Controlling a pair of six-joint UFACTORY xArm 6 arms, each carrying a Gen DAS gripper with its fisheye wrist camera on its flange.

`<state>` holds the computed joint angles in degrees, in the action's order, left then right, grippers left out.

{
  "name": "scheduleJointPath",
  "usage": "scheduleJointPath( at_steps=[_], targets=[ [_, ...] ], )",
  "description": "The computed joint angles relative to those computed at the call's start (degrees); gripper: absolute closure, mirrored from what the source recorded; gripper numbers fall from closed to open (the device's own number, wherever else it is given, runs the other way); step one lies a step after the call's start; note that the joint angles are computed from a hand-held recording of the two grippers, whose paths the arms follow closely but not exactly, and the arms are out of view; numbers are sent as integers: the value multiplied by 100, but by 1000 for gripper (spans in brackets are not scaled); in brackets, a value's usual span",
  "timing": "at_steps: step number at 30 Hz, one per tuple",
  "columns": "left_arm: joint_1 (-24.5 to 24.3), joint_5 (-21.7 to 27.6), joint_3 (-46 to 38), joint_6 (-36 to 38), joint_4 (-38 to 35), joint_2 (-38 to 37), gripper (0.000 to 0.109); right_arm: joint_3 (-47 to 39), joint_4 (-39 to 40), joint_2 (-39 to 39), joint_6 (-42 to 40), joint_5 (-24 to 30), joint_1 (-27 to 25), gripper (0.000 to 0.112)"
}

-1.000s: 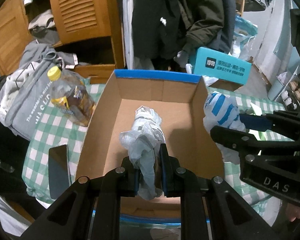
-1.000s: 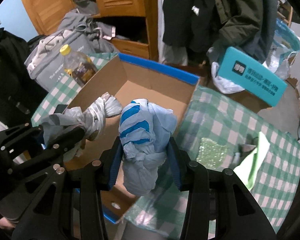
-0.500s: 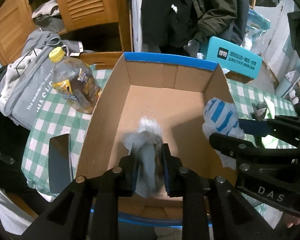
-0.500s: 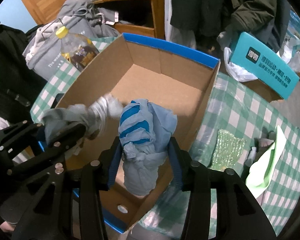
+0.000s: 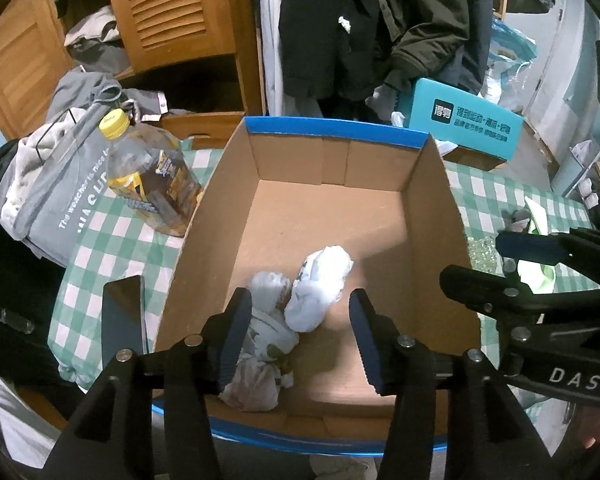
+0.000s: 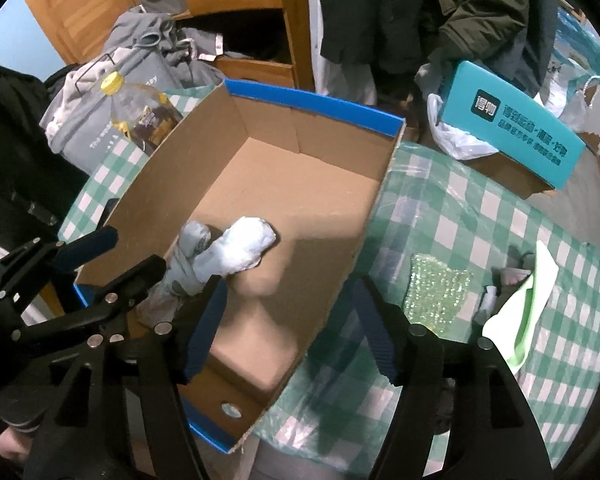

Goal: Organize soft objects
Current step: 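Open both tools to drop the two socks into the cardboard box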

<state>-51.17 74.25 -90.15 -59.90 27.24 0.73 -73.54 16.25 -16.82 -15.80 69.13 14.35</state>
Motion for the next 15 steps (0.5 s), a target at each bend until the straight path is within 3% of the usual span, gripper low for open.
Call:
scheduleJointPath(
  at_steps=[15],
  targets=[
    [-187,17,-673,217,10,505,52,171,71,-300,-194,59,-569,40]
  ],
)
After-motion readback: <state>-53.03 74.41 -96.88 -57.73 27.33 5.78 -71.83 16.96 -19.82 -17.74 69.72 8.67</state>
